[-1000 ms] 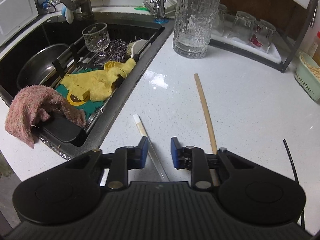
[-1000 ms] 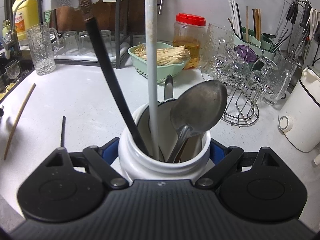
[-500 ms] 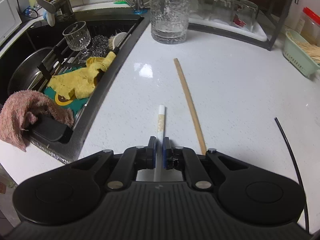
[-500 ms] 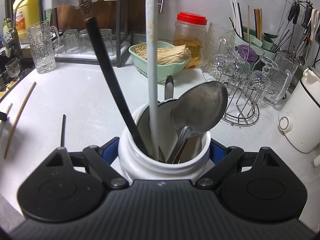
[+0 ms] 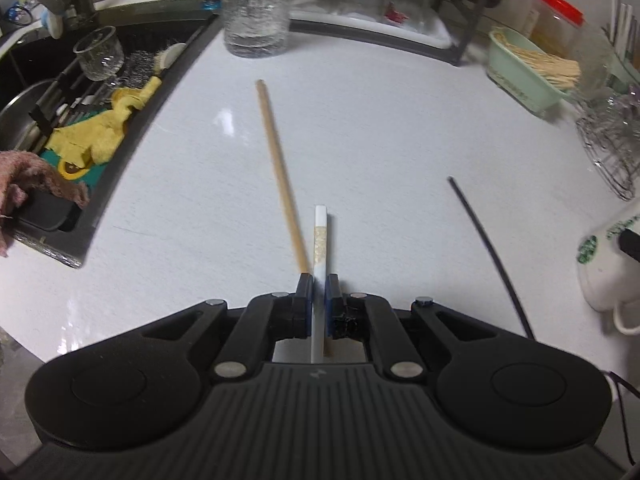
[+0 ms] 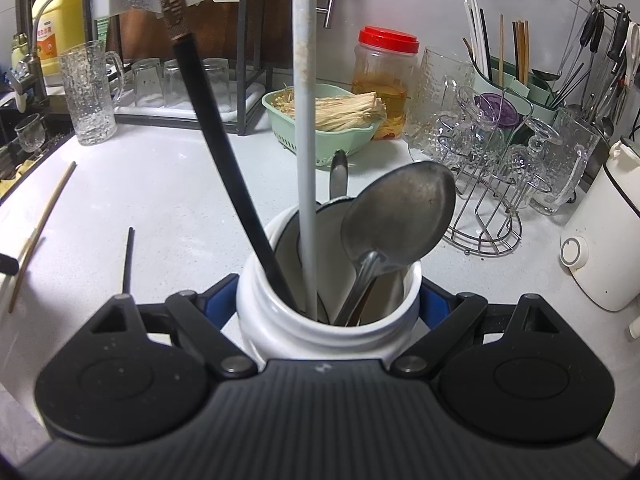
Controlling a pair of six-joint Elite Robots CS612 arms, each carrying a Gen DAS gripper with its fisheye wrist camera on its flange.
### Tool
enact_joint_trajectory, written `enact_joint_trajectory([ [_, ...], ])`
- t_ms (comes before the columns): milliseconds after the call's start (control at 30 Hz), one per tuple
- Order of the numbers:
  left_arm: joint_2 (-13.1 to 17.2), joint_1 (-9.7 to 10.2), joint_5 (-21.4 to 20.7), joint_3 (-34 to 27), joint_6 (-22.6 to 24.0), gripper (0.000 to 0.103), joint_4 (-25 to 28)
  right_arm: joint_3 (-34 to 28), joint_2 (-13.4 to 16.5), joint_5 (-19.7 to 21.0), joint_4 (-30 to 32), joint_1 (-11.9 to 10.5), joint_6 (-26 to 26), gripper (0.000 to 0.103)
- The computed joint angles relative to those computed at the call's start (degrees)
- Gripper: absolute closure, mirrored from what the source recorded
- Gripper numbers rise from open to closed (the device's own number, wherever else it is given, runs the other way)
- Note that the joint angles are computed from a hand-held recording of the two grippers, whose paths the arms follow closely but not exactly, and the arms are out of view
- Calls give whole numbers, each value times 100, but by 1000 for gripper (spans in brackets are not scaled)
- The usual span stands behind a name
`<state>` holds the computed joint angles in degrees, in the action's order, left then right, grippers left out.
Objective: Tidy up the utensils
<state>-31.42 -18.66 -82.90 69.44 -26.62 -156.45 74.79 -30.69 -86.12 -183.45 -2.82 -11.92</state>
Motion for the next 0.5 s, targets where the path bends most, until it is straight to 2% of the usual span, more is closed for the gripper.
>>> enact_joint_trajectory([
  [167, 11, -59, -335, -60, 231, 96, 62, -14, -2, 16, 35, -2, -20, 11],
  [267, 50, -110, -378, -138, 413, 96, 141, -12, 4, 34, 6, -7, -21, 11],
  [500, 279, -134, -595, -539, 617, 96, 290, 7, 12, 15, -67, 2, 18, 11],
])
